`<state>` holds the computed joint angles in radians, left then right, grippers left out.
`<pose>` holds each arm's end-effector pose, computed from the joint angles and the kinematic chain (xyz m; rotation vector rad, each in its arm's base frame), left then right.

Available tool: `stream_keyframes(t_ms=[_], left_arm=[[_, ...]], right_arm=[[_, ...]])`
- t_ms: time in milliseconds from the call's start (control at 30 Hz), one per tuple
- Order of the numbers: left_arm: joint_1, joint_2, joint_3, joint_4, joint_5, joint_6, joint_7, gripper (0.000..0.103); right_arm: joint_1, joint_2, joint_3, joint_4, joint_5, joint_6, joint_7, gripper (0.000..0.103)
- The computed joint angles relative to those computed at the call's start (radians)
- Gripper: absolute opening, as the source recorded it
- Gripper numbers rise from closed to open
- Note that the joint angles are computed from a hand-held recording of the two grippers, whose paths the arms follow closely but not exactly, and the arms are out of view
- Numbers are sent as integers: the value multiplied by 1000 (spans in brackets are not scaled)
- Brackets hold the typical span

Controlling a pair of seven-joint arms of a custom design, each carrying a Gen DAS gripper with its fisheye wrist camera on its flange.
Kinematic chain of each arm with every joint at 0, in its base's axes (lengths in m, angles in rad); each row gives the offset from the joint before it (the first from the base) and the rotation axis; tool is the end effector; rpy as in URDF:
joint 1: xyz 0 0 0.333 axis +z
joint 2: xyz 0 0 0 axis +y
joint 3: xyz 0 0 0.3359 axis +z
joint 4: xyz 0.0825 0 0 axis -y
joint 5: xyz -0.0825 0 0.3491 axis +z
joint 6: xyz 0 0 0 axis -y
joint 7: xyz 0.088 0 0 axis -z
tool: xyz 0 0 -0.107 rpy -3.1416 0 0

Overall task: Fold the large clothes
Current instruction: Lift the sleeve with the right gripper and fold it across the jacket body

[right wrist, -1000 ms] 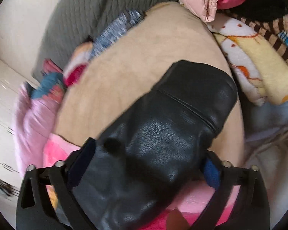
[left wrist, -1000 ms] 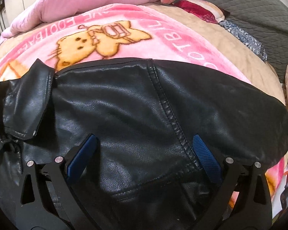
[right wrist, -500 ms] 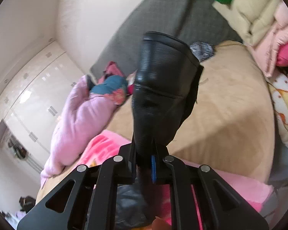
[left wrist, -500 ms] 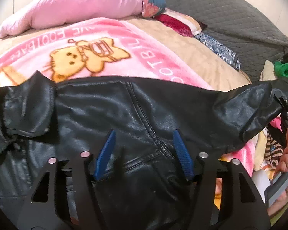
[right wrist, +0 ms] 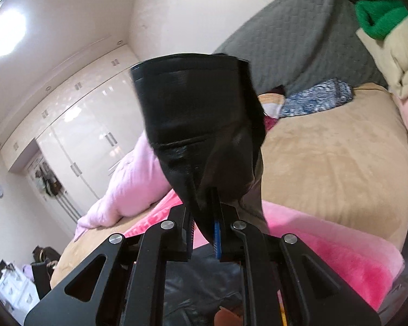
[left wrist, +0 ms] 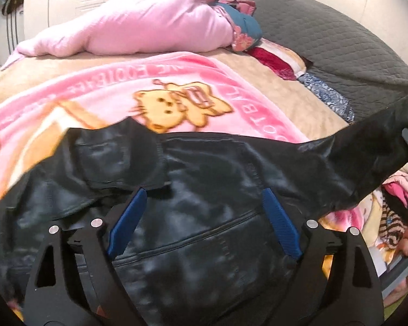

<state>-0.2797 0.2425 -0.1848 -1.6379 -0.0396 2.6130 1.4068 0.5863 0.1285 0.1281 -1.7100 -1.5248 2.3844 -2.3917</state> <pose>0.5920 -0.2789 0.5931 -1.6582 2.1385 -0.9764 0.4751 0.3927 0.6062 -0.8101 1.6822 -0.7230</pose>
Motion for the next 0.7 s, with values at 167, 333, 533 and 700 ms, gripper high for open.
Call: stream_keyframes(t_ms=[167,333,533,700], left_arm=[[41,-84,8,-71,-34,24,9,86],[97,-161,2,-128,-168,49,59,90],[133,-234,16,-175,-195,68,69,91],[155,-301,31,-234,-303,95,131,93]], right_arm=[[25,59,-3,103,26,15,-92,9],[72,132,-26,238,100,26,-243,8],[143,238,-68,413,178,28,-397,8],[191,339,-92,569,265,39,-566,8]])
